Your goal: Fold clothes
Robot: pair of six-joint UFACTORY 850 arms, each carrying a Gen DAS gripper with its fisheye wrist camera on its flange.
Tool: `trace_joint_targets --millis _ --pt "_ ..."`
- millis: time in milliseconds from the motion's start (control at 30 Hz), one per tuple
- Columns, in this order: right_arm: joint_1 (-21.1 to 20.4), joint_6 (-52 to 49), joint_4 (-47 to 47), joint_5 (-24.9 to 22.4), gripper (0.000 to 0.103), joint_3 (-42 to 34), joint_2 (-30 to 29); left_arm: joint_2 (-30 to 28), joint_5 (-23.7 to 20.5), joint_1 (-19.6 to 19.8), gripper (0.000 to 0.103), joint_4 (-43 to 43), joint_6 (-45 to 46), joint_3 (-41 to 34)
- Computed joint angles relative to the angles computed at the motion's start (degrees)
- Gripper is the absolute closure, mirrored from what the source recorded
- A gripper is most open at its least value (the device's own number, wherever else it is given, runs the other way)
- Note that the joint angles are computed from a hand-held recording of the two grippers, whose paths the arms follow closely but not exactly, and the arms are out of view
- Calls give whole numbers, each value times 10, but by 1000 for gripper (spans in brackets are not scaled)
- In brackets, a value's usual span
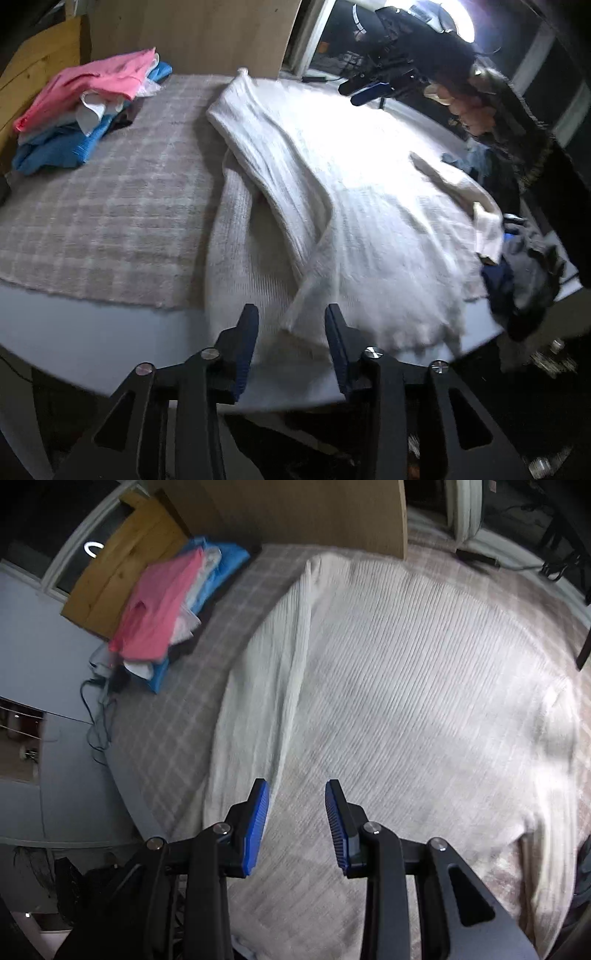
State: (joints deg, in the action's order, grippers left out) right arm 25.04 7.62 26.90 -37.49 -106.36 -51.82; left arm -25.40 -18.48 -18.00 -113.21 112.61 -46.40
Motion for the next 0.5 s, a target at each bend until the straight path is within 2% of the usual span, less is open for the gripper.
trace_joint_targets --millis 67,167,233,267,333,367,400,433,467,500 --pt "-1 -25 42 -26 71 -34 -36 -21 8 -11 67 -2 0 -14" --pt "17 -21 27 -42 71 -59 -67 -42 18 -25 68 -17 17 -26" --pt "26 -4 4 -53 71 -89 -92 -49 20 -32 72 4 3 -31" --pt "29 1 -3 -59 71 -101 -103 -52 8 -33 79 32 -22 -32" --pt "35 18 -29 -76 71 -124 -122 -47 -36 -34 80 88 -78 -29" --pt "36 24 -40 -80 71 -125 -123 -37 -75 -33 80 99 -76 -20" --pt "36 29 -48 -78 71 -120 -119 -18 -111 -36 75 92 -51 -3" --pt "37 43 -64 -72 71 -114 -112 -10 -123 -37 72 72 -23 7" --pt "41 69 -103 -56 71 -106 -100 0 -113 -43 65 52 -8 15" --pt "45 74 -123 -49 71 -109 -97 -1 -95 -42 64 29 -9 16"
